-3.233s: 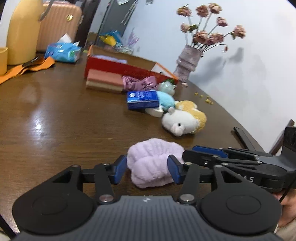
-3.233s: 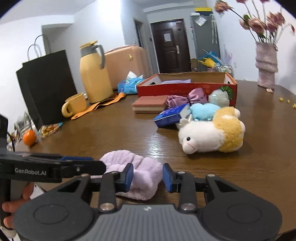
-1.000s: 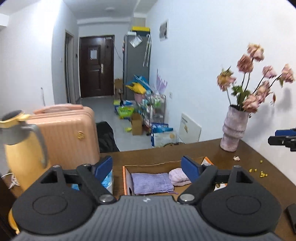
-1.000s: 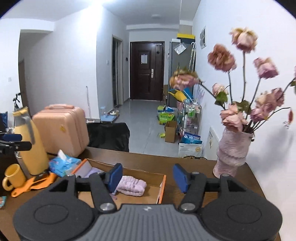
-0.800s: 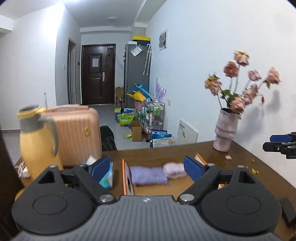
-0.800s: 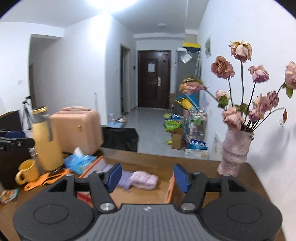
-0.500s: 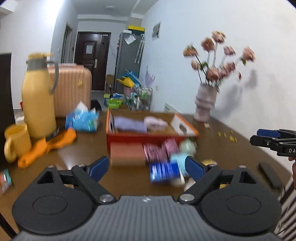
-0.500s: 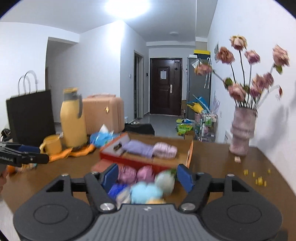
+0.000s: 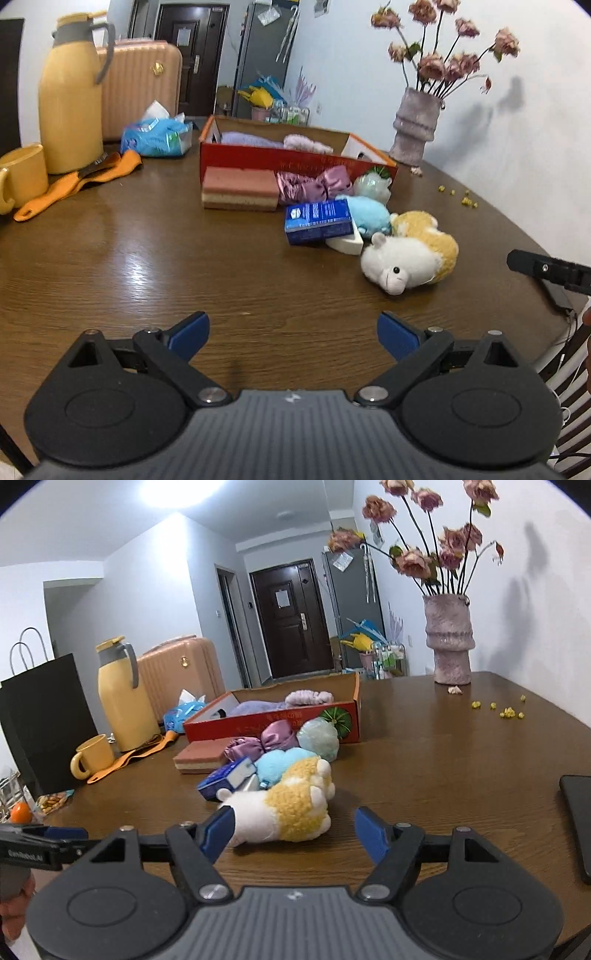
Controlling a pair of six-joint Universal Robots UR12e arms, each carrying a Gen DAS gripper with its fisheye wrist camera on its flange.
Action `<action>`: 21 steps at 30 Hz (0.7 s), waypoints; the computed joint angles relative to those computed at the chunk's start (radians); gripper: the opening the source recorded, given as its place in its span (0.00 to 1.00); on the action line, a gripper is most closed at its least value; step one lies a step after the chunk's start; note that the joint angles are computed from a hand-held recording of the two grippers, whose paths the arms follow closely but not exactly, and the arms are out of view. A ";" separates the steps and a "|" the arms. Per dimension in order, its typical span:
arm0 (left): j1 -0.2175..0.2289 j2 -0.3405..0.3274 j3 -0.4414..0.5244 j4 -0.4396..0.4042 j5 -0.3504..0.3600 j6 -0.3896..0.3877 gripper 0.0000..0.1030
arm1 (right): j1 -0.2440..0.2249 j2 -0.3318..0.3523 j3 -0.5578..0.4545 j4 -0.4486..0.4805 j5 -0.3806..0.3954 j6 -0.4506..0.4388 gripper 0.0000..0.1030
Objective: Organize soft objects
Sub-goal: 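Reach the right tool to the white-and-yellow plush sheep and grasp it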
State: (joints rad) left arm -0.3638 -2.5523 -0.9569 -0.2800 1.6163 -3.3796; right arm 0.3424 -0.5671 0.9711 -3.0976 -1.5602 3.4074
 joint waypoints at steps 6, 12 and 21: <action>0.001 -0.089 0.178 -0.100 -0.079 -0.025 0.96 | -0.011 0.050 -0.096 0.081 0.017 0.020 0.69; 0.008 -0.234 0.457 -0.259 -0.203 -0.075 0.84 | -0.020 0.131 -0.248 0.171 0.049 0.049 0.68; 0.034 -0.359 0.691 -0.407 -0.433 -0.195 0.45 | -0.037 0.221 -0.402 0.239 0.162 0.132 0.39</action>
State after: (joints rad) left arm -0.3298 -2.9115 -0.2664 -0.6872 1.1828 -3.5748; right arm 0.3055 -0.3462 0.5695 -2.8586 -1.3985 3.5395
